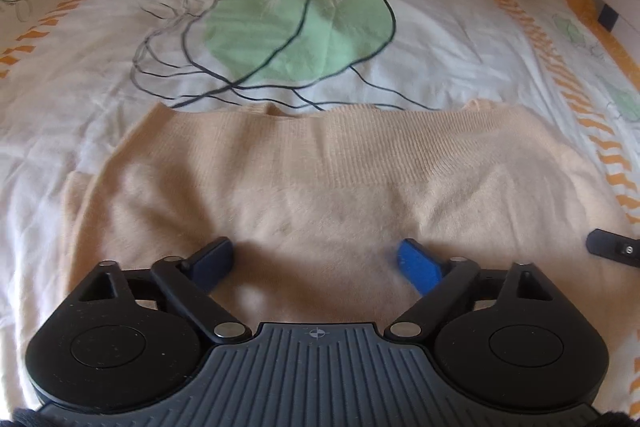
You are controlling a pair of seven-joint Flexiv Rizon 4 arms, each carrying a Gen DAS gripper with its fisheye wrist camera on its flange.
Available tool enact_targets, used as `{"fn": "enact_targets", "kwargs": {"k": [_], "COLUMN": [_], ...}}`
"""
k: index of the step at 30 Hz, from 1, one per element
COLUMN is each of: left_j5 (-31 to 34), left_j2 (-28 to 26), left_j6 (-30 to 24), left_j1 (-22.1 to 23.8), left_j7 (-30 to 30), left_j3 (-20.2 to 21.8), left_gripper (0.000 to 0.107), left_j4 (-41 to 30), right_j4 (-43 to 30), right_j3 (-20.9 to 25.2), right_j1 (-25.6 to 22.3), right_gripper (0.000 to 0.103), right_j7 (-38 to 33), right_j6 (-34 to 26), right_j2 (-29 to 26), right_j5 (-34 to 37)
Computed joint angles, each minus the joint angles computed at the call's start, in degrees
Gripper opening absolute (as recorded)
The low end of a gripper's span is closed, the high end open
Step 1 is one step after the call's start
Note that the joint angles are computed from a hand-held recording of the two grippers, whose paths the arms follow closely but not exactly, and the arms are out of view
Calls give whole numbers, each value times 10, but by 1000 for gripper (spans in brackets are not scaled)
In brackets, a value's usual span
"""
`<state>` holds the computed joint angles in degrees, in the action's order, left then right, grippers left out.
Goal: Fold small clothes
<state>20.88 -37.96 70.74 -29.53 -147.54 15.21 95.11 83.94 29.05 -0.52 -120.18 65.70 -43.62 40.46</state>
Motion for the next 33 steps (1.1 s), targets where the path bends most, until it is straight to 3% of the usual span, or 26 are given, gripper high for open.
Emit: {"fn": "enact_targets", "kwargs": {"k": [10,18,22,26,30,33], "left_j5": [69,131,67,46,6,-14], "left_j2": [105,104,127,132,149,157], "left_j6": [127,194,258,268,285,298], "left_j1": [-39,-113,-10,-38,1,5], "left_j7": [-89,-189,-102,-107,-89,-74], "left_j3": [70,199,111,156,128,131], "left_gripper": [88,88,88,88,88,88], "left_j4": [154,191,238,253,292,309], "right_j4": [52,80,86,87,90,93], "right_j3": [-49,-62,-49,-36,-35,-30], "right_j1": [85,138,156,175,200,210], "right_gripper": [30,29,29,29,29,29], "right_j7": [70,153,178,202,228,247], "right_j6": [74,111,131,155,166,177], "right_j2": [50,63,59,45,33,24], "right_j5": [-115,-216,-254,-289,-328,-352]}}
